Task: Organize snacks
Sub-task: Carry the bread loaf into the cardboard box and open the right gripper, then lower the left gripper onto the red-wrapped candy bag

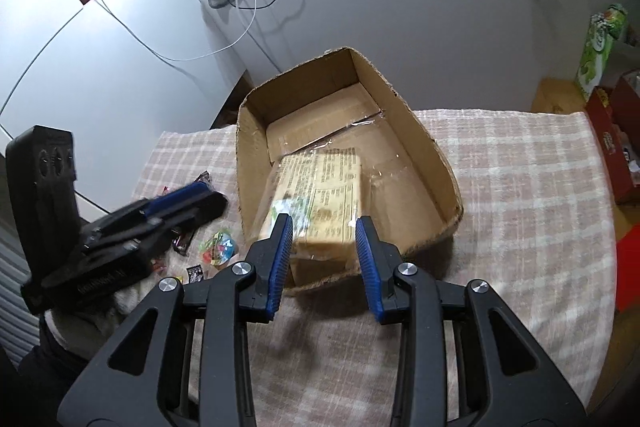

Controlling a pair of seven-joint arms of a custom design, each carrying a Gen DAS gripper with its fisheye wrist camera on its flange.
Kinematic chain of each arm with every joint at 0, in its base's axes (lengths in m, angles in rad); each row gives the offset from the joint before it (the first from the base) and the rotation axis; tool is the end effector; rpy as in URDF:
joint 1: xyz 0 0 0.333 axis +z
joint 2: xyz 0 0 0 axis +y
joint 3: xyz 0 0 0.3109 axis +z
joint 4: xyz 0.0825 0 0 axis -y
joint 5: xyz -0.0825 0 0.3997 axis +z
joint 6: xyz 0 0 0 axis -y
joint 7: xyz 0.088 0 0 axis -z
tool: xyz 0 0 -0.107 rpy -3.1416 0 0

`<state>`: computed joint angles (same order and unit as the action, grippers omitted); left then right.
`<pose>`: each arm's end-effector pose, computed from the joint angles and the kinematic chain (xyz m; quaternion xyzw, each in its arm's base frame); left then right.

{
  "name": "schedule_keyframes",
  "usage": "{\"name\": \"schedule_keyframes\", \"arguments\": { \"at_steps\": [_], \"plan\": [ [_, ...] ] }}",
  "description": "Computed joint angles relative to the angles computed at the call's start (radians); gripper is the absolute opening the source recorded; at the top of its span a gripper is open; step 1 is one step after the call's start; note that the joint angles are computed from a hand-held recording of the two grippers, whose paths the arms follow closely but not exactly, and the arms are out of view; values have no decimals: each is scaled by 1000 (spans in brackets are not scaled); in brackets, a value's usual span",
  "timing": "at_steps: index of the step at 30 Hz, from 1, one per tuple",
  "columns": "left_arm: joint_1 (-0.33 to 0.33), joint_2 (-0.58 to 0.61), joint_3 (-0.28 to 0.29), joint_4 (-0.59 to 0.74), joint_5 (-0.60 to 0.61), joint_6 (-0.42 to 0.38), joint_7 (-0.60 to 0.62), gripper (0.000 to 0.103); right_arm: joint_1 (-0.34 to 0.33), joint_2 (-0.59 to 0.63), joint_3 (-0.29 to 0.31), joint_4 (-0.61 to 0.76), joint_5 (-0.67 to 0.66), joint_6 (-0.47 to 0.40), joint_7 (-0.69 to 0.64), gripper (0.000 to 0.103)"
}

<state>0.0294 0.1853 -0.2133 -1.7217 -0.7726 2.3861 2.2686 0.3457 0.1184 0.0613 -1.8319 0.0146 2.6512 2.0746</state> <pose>0.6597 -0.1195 0.5204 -0.4995 0.7692 -0.3980 0.0203 0.6039 0.2580 0.5356 -0.6265 0.6997 -0.1030 0.3277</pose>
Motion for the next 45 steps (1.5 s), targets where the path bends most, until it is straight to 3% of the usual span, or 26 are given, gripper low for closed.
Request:
{"name": "schedule_keyframes", "arguments": {
  "at_steps": [5, 9, 12, 24, 27, 34, 45],
  "plan": [
    [23, -68, 27, -66, -58, 12, 60, 47, 26, -37, 4, -39, -108, 11, 81, 35],
    [37, -118, 67, -118, -92, 9, 99, 47, 40, -45, 17, -54, -162, 26, 111, 65],
    [46, -141, 94, -148, -111, 9, 114, 47, 56, -47, 27, -57, -215, 21, 137, 65],
    [96, -193, 179, -275, -61, 67, 116, 47, 117, 24, 51, -36, -188, -4, 69, 65],
    [108, -175, 183, -277, -34, 53, 86, 47, 137, 53, 46, -22, -194, -15, 60, 65],
    [119, -144, 167, -280, -2, 34, 39, 61, 177, 135, 29, 38, -197, -54, 25, 65],
    [142, -73, 139, -230, 38, 32, -55, 62, 210, 241, 0, 162, -192, -122, -37, 64]
  ]
}}
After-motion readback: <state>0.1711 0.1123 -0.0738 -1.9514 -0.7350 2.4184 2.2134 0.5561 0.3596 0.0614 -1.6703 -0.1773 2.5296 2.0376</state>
